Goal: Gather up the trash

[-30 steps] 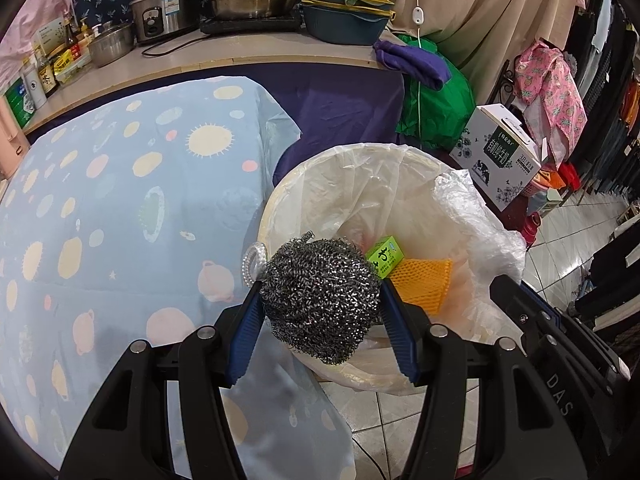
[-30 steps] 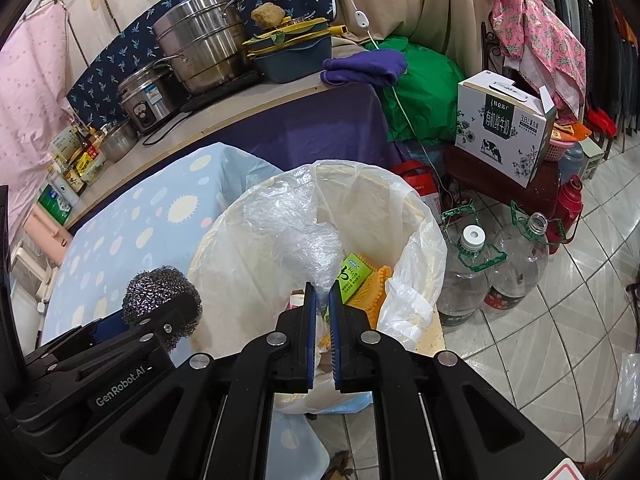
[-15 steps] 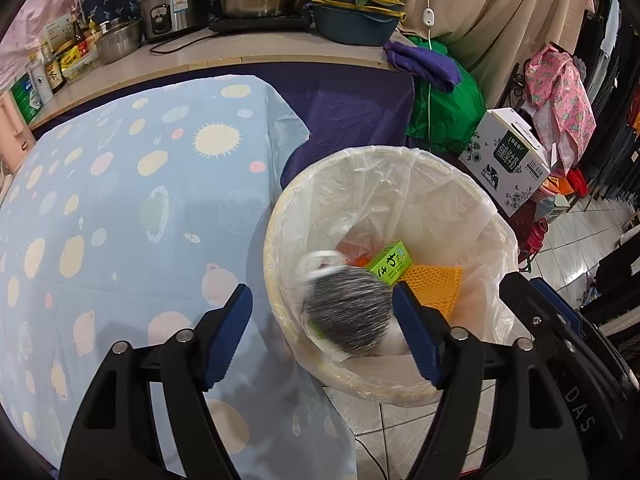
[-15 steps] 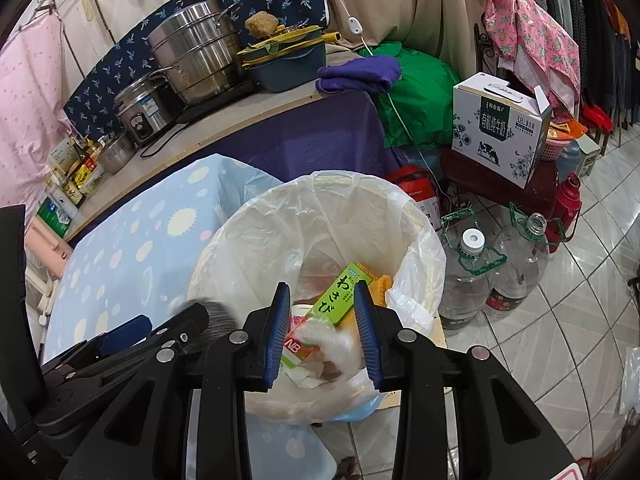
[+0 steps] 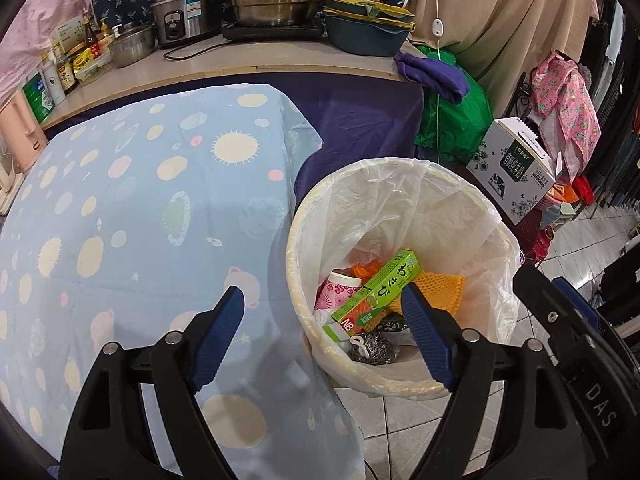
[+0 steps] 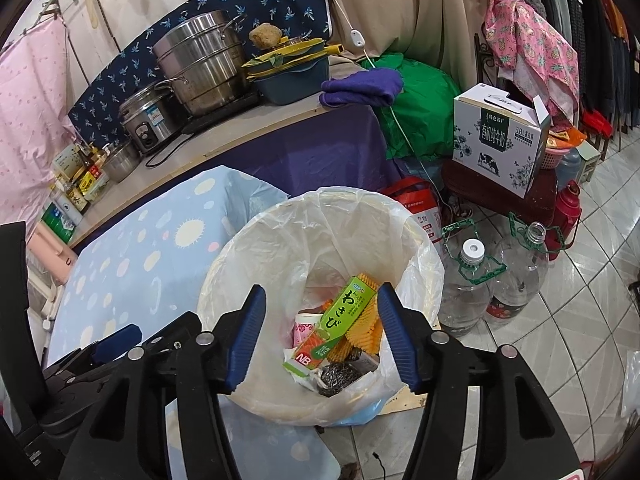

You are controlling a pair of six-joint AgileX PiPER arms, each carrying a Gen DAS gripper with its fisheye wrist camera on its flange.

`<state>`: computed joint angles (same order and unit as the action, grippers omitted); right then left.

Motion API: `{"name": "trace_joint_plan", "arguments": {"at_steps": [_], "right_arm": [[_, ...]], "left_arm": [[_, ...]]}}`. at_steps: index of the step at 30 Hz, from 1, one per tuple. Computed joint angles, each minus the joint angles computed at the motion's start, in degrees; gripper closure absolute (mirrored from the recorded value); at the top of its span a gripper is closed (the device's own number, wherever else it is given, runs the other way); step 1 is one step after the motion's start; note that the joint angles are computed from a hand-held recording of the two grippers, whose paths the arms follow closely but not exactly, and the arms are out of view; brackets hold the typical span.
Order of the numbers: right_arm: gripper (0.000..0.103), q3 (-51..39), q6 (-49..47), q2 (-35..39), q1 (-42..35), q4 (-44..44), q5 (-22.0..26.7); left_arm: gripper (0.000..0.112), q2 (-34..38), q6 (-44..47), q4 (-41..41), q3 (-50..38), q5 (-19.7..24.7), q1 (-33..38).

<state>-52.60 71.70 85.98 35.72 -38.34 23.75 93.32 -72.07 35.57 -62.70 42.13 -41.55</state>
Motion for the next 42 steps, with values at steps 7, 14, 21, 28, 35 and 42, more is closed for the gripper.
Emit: {"name": "trace_joint_plan", "arguments": {"at_steps": [7, 14, 21, 28, 35, 42], "right_arm": [[0.026, -1.9, 1.1, -0.9, 5.1, -4.3, 6.7], [0.019, -3.0, 0.7, -1.6, 10.8, -6.6, 12.1], [0.019, -3.2, -1.2, -1.6, 13.0, -4.5, 13.6], [0.019, -2.6, -1.1, -2.1, 14.3, -4.3, 14.7], [0.019, -2.5, -0.4, -2.6, 15.9, -4.5, 15.6], [0.019, -2.4, 0.2, -2.8, 16.8, -4.8, 16.0]], "left_arm": [[0.024, -3.8, -2.3, 1.1, 4.1, 3.2, -1.4], [0.022, -9.0, -6.3, 1.6, 9.4, 5.5, -2.3], [0.022, -12.4, -9.0, 1.7, 12.6, 7.3, -2.5], [0.022, -14.4, -10.5, 2.1, 14.5, 8.9, -3.9], [0.022, -15.8, -11.6, 2.6, 15.0, 10.9, -5.5], [0.022, -16.6, -12.4, 2.8, 15.2, 12.2, -6.5]]}}
